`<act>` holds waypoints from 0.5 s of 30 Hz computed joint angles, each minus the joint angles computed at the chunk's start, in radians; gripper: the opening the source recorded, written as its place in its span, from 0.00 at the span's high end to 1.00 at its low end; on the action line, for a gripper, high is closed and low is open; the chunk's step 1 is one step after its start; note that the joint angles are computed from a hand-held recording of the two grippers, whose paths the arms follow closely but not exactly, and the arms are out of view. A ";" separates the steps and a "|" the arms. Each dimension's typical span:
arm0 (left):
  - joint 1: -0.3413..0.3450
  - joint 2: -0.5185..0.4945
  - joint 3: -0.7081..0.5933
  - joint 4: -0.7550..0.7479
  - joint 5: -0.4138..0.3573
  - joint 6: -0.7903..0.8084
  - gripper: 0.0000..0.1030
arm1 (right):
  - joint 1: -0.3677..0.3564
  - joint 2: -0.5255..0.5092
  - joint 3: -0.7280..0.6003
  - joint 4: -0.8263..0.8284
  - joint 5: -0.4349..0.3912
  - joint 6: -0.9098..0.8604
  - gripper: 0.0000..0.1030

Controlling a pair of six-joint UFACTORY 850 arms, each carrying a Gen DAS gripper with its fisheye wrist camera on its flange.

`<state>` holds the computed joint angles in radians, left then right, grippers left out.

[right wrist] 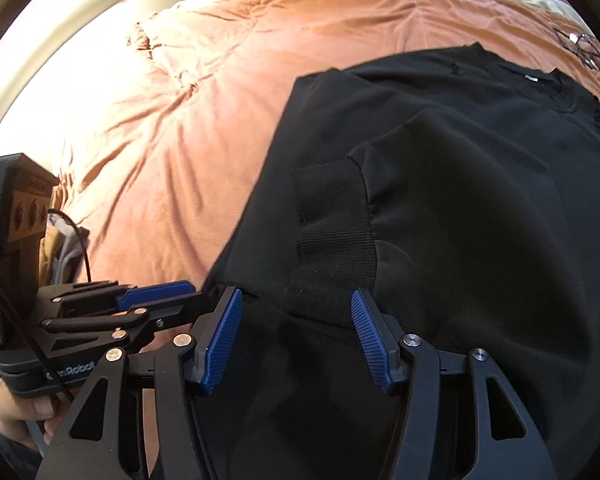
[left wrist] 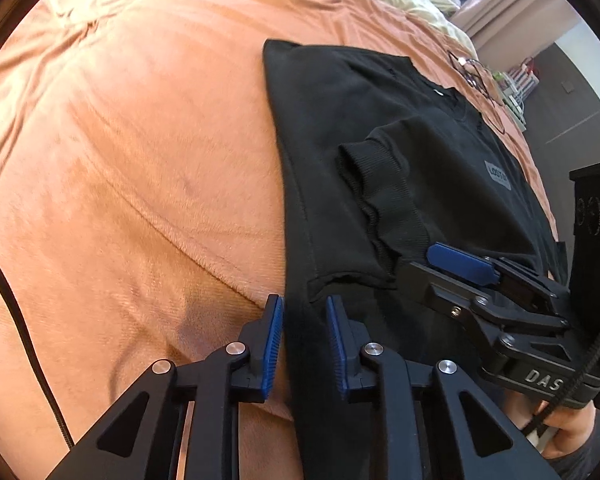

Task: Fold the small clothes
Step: 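Open the left tool while lowering the right tool onto the other shirt side, then grasp the other shirt side with the right tool and fold it inward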

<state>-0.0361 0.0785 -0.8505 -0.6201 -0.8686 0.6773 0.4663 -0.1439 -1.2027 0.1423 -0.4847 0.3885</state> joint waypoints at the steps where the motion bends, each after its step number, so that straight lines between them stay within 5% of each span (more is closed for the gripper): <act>1: 0.002 -0.005 0.000 0.002 0.001 -0.003 0.77 | -0.006 -0.019 -0.009 0.017 0.001 -0.013 0.47; 6: 0.021 -0.027 0.002 -0.014 -0.007 -0.010 0.78 | -0.004 -0.061 -0.036 -0.011 -0.001 0.010 0.49; 8: 0.025 -0.030 0.002 -0.014 -0.008 -0.013 0.78 | 0.020 -0.082 -0.066 -0.133 -0.050 0.090 0.58; 11: 0.033 -0.027 0.006 -0.022 -0.012 -0.013 0.78 | 0.028 -0.108 -0.109 -0.221 -0.125 0.143 0.91; 15: 0.010 0.001 0.012 0.020 0.022 -0.029 0.77 | -0.004 -0.060 -0.084 -0.184 -0.103 0.110 0.93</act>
